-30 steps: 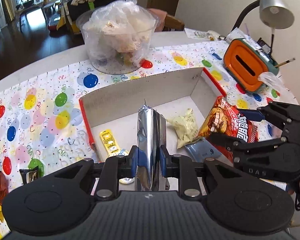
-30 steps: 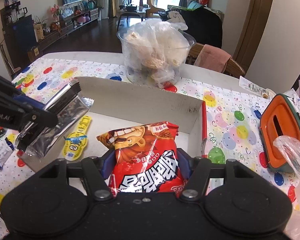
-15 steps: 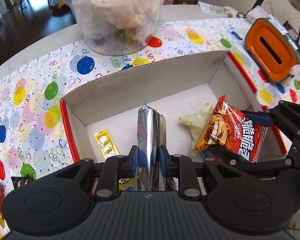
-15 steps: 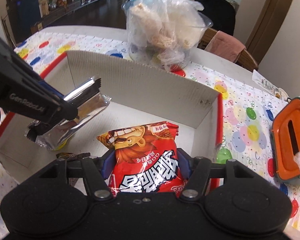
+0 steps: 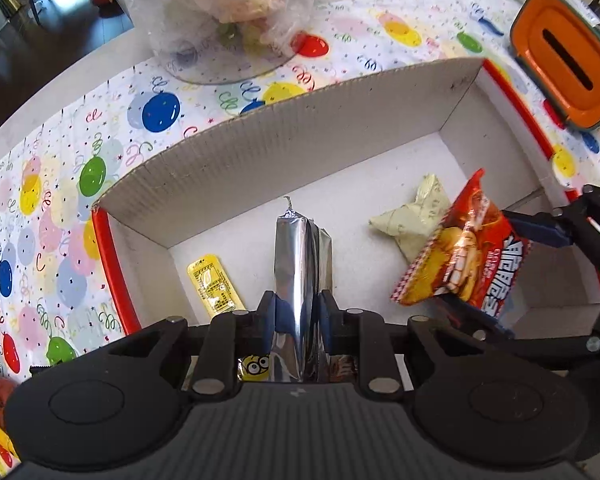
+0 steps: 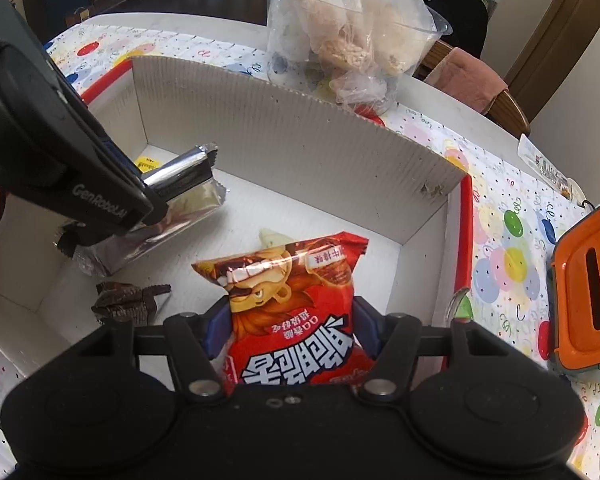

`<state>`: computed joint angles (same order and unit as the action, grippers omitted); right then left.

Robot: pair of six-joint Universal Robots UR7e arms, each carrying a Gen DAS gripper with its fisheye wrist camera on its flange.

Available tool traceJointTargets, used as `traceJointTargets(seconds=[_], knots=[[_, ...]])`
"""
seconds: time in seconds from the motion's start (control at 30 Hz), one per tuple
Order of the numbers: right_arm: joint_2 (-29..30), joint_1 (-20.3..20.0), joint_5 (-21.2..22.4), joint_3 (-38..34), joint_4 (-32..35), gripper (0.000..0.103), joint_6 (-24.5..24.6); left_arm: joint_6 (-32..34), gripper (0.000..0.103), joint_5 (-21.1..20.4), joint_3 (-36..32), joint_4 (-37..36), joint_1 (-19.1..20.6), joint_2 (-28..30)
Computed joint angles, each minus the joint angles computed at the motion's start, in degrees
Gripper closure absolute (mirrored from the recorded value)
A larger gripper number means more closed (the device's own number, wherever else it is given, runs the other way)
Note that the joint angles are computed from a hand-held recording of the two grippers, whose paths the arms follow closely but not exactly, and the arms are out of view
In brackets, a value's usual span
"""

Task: Organize snacks
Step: 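Carry both held snacks into the cardboard box and open both tools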

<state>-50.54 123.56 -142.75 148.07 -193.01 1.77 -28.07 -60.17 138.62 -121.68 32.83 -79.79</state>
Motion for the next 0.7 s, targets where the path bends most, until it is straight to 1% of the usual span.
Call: traceJointTargets(seconds=[0.13, 0.33, 0.53, 0.6, 0.7], knots=[[-0.2, -0.3, 0.3, 0.3, -0.3, 0.042, 0.4, 0.1, 0.081, -0.1, -0.7, 1.0, 0.8, 1.1], [-0.5, -0.4, 0.5, 0.4, -0.5, 0.041, 1.4, -0.1, 0.081, -0.6, -0.8, 1.4, 1.7, 0.5], [-1.4, 1.0, 0.0, 0.7, 0.2, 0.040, 3.5, -0.1, 0.080, -1.8, 0.3, 0.1, 1.5, -3.0], [-2.2, 1.6, 0.2, 0.9, 0.6, 0.040, 4.1, -0.3, 0.079, -1.7, 1.0, 0.1, 0.7, -4.6], [-3.4, 3.0, 0.2, 1.2, 1.1, 0.036, 5.4, -0.7, 0.077, -1.8, 1.9, 0.1, -0.3, -7.2]])
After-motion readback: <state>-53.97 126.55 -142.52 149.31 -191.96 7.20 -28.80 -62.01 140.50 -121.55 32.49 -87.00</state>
